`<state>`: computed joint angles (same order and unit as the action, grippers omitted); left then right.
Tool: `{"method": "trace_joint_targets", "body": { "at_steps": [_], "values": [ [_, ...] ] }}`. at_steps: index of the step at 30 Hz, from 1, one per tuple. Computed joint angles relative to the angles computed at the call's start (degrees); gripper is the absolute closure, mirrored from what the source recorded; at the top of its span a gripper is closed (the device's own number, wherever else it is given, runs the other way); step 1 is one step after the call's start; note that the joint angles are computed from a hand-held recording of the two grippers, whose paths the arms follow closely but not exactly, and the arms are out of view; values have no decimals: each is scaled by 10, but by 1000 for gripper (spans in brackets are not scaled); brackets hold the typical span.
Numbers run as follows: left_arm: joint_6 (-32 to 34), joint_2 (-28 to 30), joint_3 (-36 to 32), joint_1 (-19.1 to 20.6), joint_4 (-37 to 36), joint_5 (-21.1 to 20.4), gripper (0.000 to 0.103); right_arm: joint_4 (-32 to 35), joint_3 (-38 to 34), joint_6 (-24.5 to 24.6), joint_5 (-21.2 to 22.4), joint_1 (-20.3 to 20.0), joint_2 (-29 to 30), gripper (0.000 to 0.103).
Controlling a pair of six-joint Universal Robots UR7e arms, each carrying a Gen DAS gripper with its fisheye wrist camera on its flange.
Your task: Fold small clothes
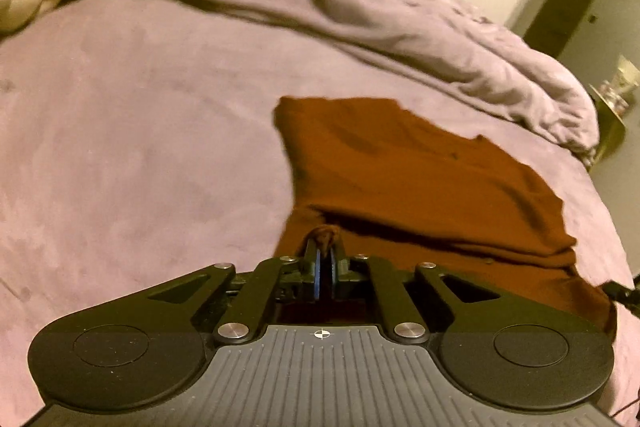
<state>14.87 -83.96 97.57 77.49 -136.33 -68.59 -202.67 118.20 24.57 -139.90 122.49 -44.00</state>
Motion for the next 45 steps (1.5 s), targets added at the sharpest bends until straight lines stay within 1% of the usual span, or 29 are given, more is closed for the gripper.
{"method": "trace_joint_targets", "body": {
  "at_steps": [1, 3, 4, 5, 6, 8, 9, 11, 13, 15, 16, 17, 18, 19, 21, 22, 25, 28, 30, 32, 34, 35, 36, 37, 38, 39, 41, 43, 45],
  "values": [
    [3, 1, 4, 3, -15, 6, 83, 2, -2, -7, -9, -1, 3, 98],
    [30, 1, 5, 11, -39, 13, 62, -11, -4, -43, -30, 1, 12, 96],
    [44, 1, -2, 20, -31, 4, 59, -10, 0, -54, -34, 2, 12, 94],
    [54, 1, -8, 26, -19, -11, 54, -13, 4, -68, -35, 2, 11, 87],
    [65, 2, -15, 33, 0, -28, 50, -20, 9, -88, -30, 1, 11, 78],
    [96, 4, -15, 35, 17, -30, 49, -13, 14, -122, -23, -2, 11, 66],
    [111, 6, -12, 34, 18, -24, 49, -14, 15, -141, -21, -5, 12, 64],
    [127, 10, -2, 29, 16, -18, 49, -12, 14, -163, -20, -10, 17, 64],
    [135, 14, 3, 29, 18, -29, 51, 2, 12, -165, -16, -18, 20, 64],
    [148, 20, 13, 25, -1, -24, 54, 7, 11, -166, -11, -26, 20, 64],
    [152, 21, 15, 23, -4, -23, 59, 7, 10, -170, -7, -29, 21, 64],
    [153, 23, 16, 22, -4, -22, 76, 7, 9, -178, -1, -33, 21, 64],
    [151, 24, 17, 19, -4, -17, 87, 12, 7, -183, 3, -35, 21, 64],
    [152, 24, 18, 18, -5, -17, 87, 17, 6, -187, 7, -37, 20, 64],
    [162, 21, 20, 18, 0, -25, 92, 28, 2, -200, 19, -38, 19, 65],
    [168, 18, 23, 16, 0, -26, 92, 27, 3, -206, 27, -40, 18, 65],
    [183, 15, 25, 14, 8, -34, 92, 24, 7, -209, 45, -47, 15, 73],
    [184, 21, 19, 16, 16, -33, 91, 19, 9, -207, 51, -51, 14, 73],
    [174, 29, 10, 18, 28, -30, 72, 20, 8, -201, 51, -52, 15, 72],
    [174, 35, 5, 20, 33, -39, 67, 26, 6, -191, 54, -52, 13, 72],
    [170, 41, 2, 21, 33, -40, 70, 32, 7, -181, 65, -57, 8, 71],
    [162, 42, 1, 21, 33, -39, 78, 35, 9, -177, 73, -59, 5, 71],
    [154, 45, -2, 20, 34, -36, 94, 38, 9, -175, 79, -61, 3, 71],
    [149, 46, -2, 18, 33, -27, 94, 41, 8, -174, 81, -61, 2, 74],
    [146, 45, 1, 13, 26, -16, 95, 44, 8, -175, 85, -61, 1, 87],
    [144, 43, 3, 8, 21, -9, 96, 49, 7, -176, 89, -61, -1, 97],
    [155, 33, 8, -3, 7, -5, 96, 49, 1, -184, 74, -52, 3, 98],
    [166, 23, 2, -11, 8, -21, 96, 23, -8, -224, 53, -38, 11, 98],
    [177, 18, -7, -20, -6, -32, 96, -6, -15, -246, 47, -28, 13, 98]
  ]
}}
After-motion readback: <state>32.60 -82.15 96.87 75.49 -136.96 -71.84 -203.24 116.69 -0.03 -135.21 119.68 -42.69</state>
